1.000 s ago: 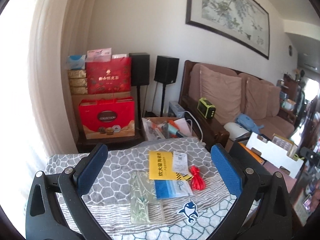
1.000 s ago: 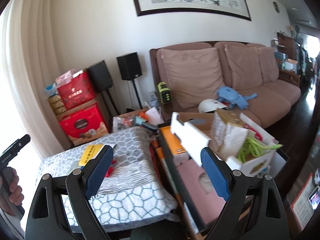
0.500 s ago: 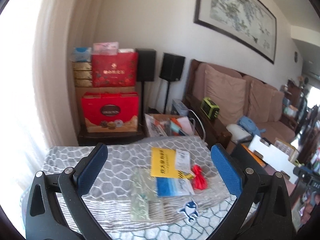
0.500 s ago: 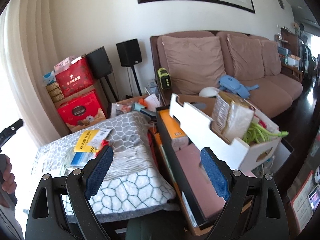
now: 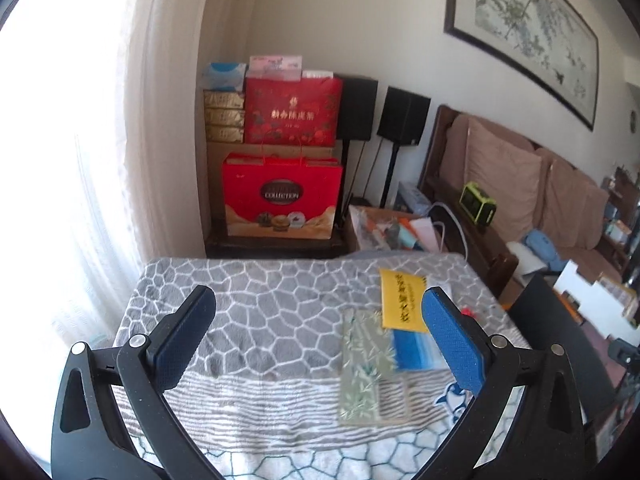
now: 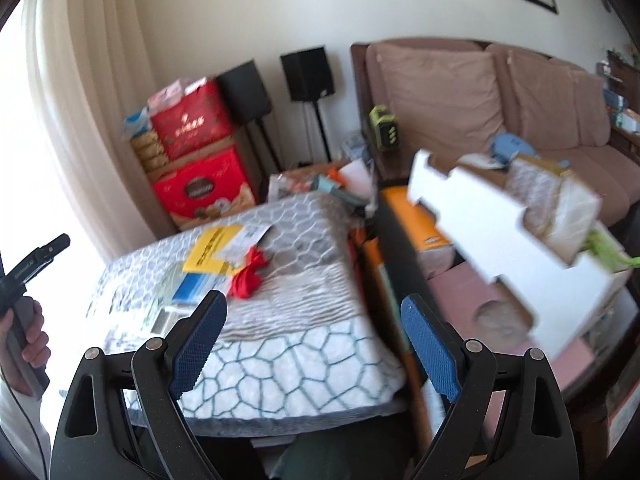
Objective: Organize objects
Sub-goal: 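Move both grippers back toward the bed with the grey blanket, then grasp the bamboo-print phone case with the left gripper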
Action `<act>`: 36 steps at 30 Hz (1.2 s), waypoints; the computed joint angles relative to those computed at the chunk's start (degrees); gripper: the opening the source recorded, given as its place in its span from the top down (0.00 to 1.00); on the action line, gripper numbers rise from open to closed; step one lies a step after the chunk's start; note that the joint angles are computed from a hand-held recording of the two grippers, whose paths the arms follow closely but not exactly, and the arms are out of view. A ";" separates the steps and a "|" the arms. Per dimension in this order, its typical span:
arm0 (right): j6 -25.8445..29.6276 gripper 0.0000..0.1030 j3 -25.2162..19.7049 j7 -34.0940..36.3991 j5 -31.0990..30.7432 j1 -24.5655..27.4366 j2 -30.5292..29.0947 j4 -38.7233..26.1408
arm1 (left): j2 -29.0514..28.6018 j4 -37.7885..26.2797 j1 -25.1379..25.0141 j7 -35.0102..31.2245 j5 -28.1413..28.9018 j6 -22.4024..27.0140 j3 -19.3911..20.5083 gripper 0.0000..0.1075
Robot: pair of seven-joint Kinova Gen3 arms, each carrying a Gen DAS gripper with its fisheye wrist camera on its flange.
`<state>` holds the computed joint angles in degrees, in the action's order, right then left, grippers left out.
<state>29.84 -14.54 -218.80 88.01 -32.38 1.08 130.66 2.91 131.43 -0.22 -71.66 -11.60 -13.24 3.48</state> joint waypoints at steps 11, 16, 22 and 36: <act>-6.35 0.12 1.92 14.47 -8.38 -1.63 11.37 -8.41 | 12.48 -5.14 -9.56 11.02 -16.72 9.37 16.65 0.04; -8.10 0.12 4.96 17.95 -12.02 -4.02 13.50 -9.53 | 16.21 -8.61 3.04 2.28 -5.39 11.63 5.72 0.04; -9.62 0.12 8.24 20.78 -17.63 -4.98 13.78 -9.68 | 22.37 -14.23 -0.53 -10.39 7.55 16.52 10.31 0.04; -14.64 0.12 14.36 22.67 -21.47 -9.32 13.78 -9.54 | 26.44 -25.24 12.99 -23.19 22.99 27.00 -4.13 0.04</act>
